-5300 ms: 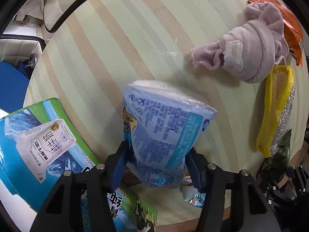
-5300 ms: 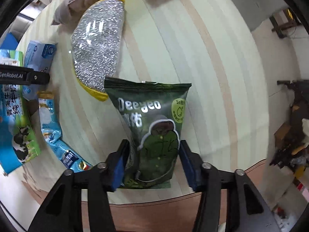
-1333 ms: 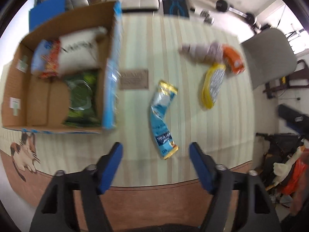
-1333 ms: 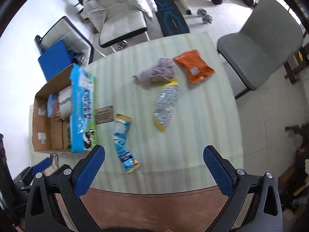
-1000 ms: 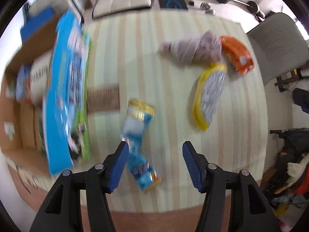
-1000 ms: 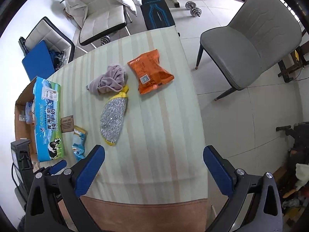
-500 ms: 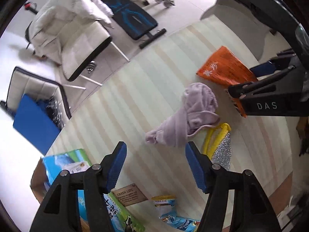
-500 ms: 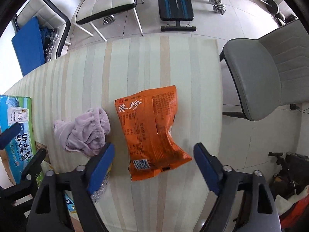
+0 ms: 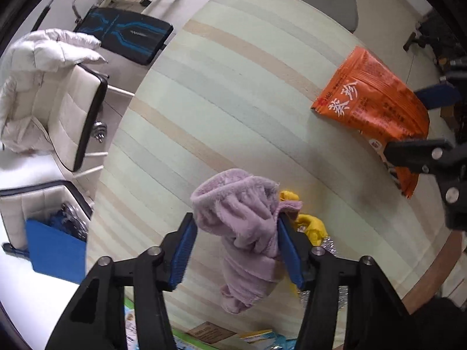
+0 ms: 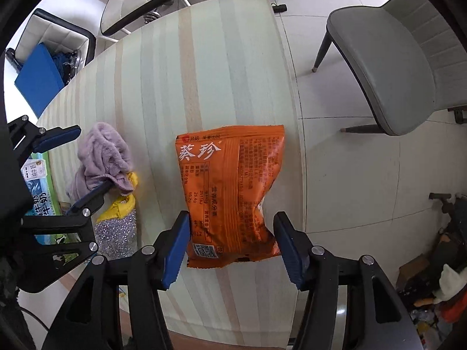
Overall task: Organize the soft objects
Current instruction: 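Grasp the lilac towel with the left tool while the right tool grasps the orange snack bag, then carry the towel and orange bag into the box and open both tools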
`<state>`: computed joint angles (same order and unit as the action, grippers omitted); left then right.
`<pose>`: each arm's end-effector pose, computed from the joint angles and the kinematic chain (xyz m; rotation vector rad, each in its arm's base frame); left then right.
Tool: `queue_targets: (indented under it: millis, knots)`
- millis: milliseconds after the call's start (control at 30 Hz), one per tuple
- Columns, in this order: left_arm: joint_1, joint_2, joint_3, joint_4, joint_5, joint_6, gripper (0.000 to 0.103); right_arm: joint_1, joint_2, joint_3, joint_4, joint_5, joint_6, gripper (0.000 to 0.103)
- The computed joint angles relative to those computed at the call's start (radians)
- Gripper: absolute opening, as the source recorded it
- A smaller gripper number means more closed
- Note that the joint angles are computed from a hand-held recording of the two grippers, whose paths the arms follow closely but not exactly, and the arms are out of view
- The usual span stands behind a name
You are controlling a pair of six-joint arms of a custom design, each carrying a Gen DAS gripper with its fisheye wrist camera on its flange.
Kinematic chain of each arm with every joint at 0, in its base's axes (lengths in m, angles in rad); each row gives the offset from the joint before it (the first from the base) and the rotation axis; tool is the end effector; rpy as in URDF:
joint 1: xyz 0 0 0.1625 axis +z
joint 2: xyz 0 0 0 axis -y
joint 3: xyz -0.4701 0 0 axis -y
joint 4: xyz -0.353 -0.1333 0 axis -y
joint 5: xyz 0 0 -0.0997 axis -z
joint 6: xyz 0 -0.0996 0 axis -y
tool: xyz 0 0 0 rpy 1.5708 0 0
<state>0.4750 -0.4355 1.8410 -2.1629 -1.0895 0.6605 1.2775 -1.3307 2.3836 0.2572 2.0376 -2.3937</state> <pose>-0.3525 -0.3830 -0.1205 1.9852 1.3216 0.8717 0.0231 -0.2296 0.2008 -1.4180 -2.3037 0.4902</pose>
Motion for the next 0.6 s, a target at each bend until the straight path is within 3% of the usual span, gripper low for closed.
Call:
queue_targets:
  millis: [67, 167, 233, 300, 467, 600]
  knots:
    - [0.031, 0.008, -0.061, 0.107, -0.032, -0.138, 0.035, 0.001, 0.0, 0.011, -0.026, -0.004, 0.001, 0.061]
    - [0.089, 0.025, -0.159, 0.262, -0.065, -0.376, 0.036, 0.023, 0.025, 0.014, -0.054, 0.004, 0.009, 0.061]
    - [0.121, 0.029, -0.198, 0.299, -0.109, -0.44, 0.038, 0.03, 0.053, -0.002, -0.046, 0.011, 0.009, 0.061]
    - [0.147, 0.032, -0.214, 0.316, -0.133, -0.445, 0.048, 0.055, 0.084, -0.022, -0.028, 0.032, 0.037, 0.061]
    - [0.127, 0.003, -0.138, 0.251, -0.093, -0.372, 0.048, 0.051, 0.105, -0.036, -0.028, 0.035, 0.071, 0.061]
    - [0.125, -0.023, -0.089, 0.194, -0.068, -0.389, 0.033, 0.085, 0.144, -0.069, 0.019, 0.077, 0.118, 0.059]
